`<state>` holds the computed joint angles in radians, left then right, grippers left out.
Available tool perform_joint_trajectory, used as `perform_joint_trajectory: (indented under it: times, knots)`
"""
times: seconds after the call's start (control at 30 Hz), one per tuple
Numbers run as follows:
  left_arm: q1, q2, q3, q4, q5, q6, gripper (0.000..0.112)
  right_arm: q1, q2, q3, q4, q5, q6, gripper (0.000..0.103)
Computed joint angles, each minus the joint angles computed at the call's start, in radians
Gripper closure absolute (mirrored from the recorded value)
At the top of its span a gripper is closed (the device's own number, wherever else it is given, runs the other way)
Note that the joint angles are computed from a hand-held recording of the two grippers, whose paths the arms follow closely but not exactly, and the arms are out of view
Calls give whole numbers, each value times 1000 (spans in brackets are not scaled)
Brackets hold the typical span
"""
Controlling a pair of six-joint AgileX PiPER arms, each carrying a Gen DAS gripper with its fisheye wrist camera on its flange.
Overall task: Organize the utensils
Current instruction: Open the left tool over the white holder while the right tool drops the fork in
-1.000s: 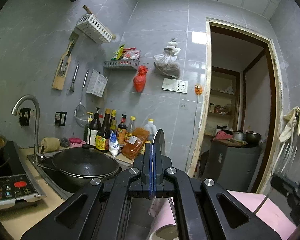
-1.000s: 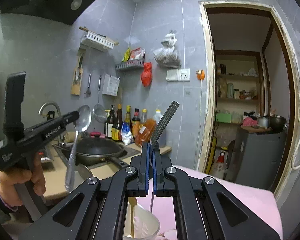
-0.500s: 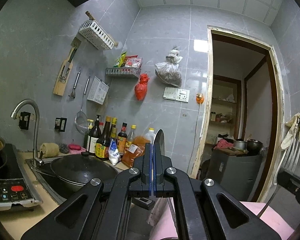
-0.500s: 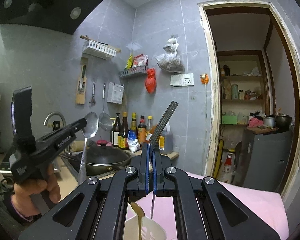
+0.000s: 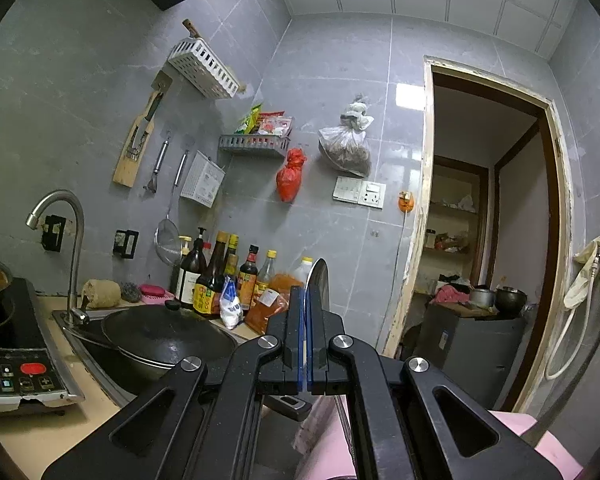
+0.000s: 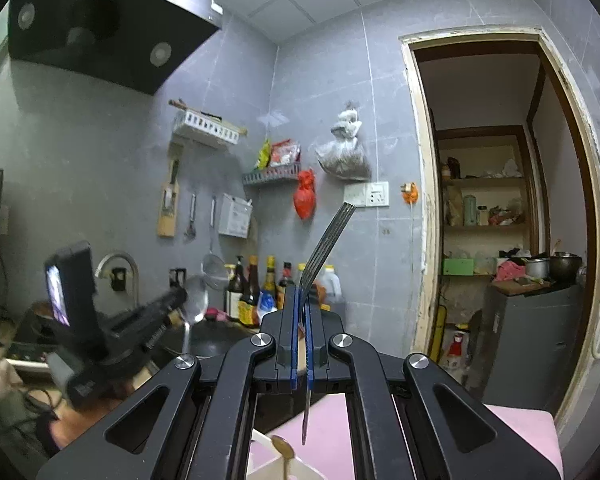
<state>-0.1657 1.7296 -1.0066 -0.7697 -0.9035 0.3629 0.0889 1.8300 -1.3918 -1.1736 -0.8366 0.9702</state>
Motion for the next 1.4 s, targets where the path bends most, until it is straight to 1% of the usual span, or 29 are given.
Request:
perform_joint_trajectory:
  times: [0.17,0.3,0.5,0.67,0.73,0.8,0.93,1.07,1.1,1.2,1.27,1.3,1.33,1.4]
  knots:
    - [-24,11,13,-5,-51,23,112,-5,-12,22,-33,-15,23,103]
    - [-54,38,25,-16,-117,45,112,2,11,16,-75,5,60,103]
    - [-80,92,26,-18,-158,45,112,24,62,3,-137,69,89,103]
    - [-93,121,49,0,-173,21,112,37,121,-27,-201,125,138,102]
    - [-99,126,71,18,-195,-1,112,35,146,-47,-243,131,181,102]
    - [-103,125,87,28,-194,-10,112,34,161,-55,-273,137,210,102]
    - [-94,97,121,70,-148,-54,112,29,181,-74,-343,135,278,101]
    - [-65,46,149,130,-47,-116,112,23,176,-70,-348,129,288,99]
    - [-56,29,154,147,-11,-138,111,19,173,-69,-346,123,291,98]
    - [-40,-13,167,177,65,-186,107,7,162,-59,-325,105,281,96]
    - [-35,-33,170,190,104,-208,99,0,154,-52,-307,98,270,94]
    - [-35,-43,173,197,117,-220,97,-3,149,-47,-294,95,259,89]
    - [-38,-53,175,193,123,-221,96,-8,144,-39,-278,90,248,82]
    - [-50,-74,177,177,136,-201,95,-16,137,-35,-257,79,238,81]
